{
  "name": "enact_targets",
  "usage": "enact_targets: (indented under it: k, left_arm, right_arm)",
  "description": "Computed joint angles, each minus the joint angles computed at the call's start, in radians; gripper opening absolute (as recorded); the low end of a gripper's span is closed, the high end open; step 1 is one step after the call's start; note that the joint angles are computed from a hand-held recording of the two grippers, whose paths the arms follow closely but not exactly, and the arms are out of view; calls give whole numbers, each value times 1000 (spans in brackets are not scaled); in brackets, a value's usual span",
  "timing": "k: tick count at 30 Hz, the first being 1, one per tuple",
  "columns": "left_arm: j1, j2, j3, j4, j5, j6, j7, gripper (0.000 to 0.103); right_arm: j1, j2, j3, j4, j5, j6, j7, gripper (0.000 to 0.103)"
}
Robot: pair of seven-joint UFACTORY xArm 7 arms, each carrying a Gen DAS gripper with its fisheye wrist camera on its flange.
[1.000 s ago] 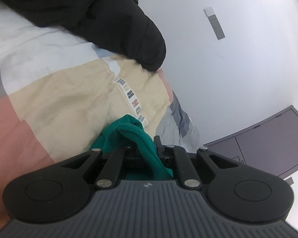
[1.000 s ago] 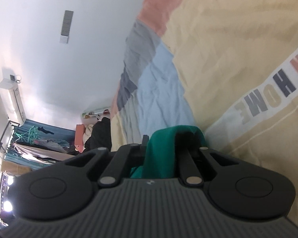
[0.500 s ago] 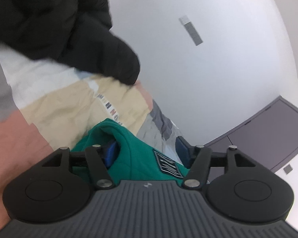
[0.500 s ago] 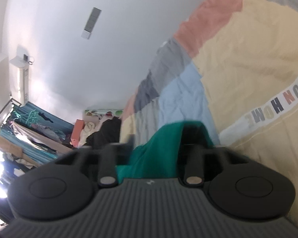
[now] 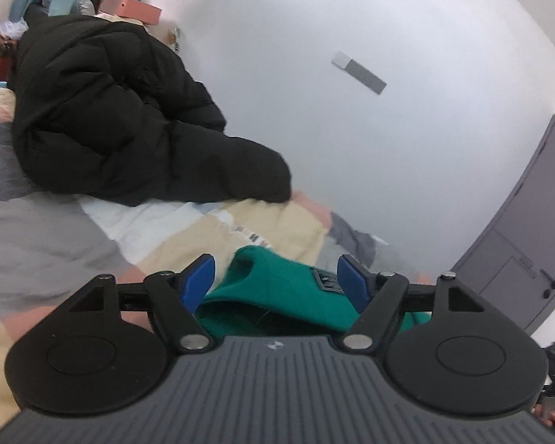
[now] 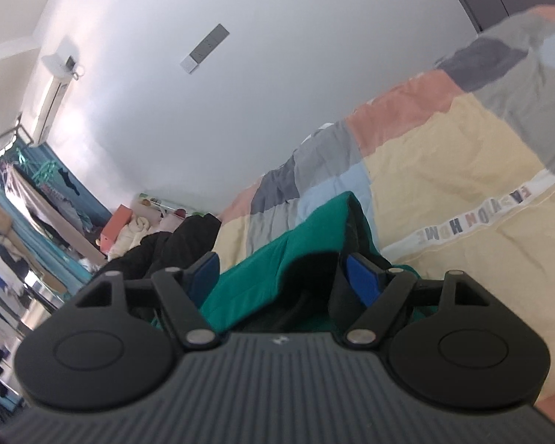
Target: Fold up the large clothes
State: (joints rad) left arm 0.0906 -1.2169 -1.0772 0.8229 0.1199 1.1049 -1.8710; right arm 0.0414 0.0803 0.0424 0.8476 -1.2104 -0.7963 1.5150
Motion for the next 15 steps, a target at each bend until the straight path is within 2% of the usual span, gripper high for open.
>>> enact_targets:
  k: [9, 13, 15]
  left_arm:
    - [11, 47, -40, 57, -80, 31, -52, 82]
    - [-11, 33, -41, 25, -113, -33, -110, 84]
    - [-22, 20, -43, 4, -124, -65, -151, 84]
  right_arm:
    - [48, -148, 8, -174, 67, 54, -181, 78]
    - [80, -199, 8, -235, 166, 63, -302, 82]
    - [92, -200, -6, -244, 174, 41, -313, 82]
